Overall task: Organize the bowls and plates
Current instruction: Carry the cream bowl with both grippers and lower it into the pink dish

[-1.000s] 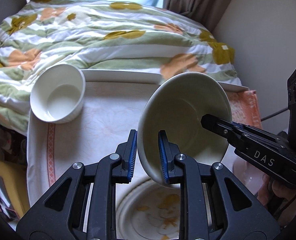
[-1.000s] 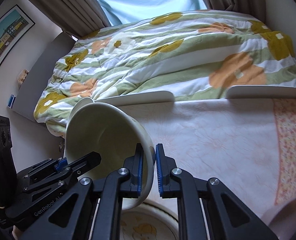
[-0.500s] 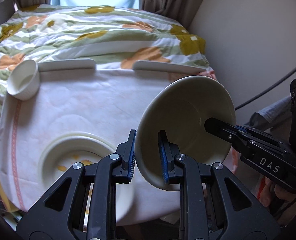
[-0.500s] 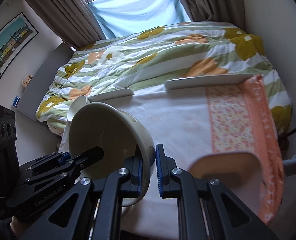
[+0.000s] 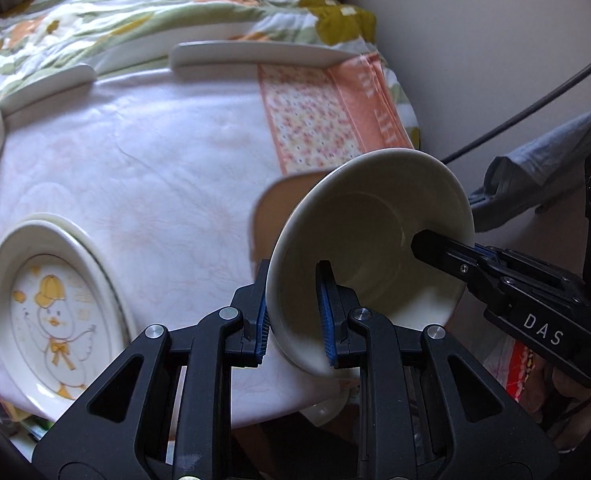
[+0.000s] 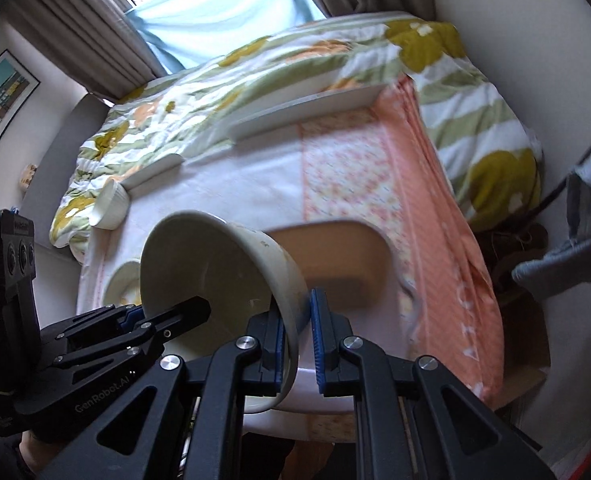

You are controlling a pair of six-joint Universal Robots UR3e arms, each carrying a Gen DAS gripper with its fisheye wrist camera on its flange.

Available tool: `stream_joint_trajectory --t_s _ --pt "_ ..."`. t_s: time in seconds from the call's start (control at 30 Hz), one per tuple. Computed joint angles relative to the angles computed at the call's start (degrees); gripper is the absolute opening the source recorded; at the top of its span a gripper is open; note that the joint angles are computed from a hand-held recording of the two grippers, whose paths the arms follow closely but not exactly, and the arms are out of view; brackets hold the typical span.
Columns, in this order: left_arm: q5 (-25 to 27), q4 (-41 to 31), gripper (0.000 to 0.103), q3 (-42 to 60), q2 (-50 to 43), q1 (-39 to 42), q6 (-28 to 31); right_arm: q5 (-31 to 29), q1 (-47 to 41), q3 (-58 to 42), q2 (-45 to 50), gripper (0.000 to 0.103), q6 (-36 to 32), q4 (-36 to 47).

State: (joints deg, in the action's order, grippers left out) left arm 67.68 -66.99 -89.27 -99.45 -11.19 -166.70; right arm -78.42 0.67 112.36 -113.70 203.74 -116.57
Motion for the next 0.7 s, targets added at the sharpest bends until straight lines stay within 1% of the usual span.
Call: stream_joint_trajectory --t_s 0.17,0.33,0.53,0.7 --pt "3.1 0.5 0.019 3.1 -5.2 -3.1 -1.0 2.8 -5.3 5.6 -3.5 0.011 -3.7 0.9" --pt "6.8 0.6 0.019 6.4 -10.1 -5.6 -2.1 4.7 -8.6 8.6 -3.4 0.011 -7.0 1.1" --pt "9.4 0.6 0.019 9.0 -13.2 -7.2 -2.7 5.7 -9.9 10.2 -3.2 0.011 -8.6 0.2" --pt "13.1 2.6 0.019 11.1 -13.7 -9.4 -2.4 6.8 -11.2 10.1 -3.3 0.011 -9.7 0.5"
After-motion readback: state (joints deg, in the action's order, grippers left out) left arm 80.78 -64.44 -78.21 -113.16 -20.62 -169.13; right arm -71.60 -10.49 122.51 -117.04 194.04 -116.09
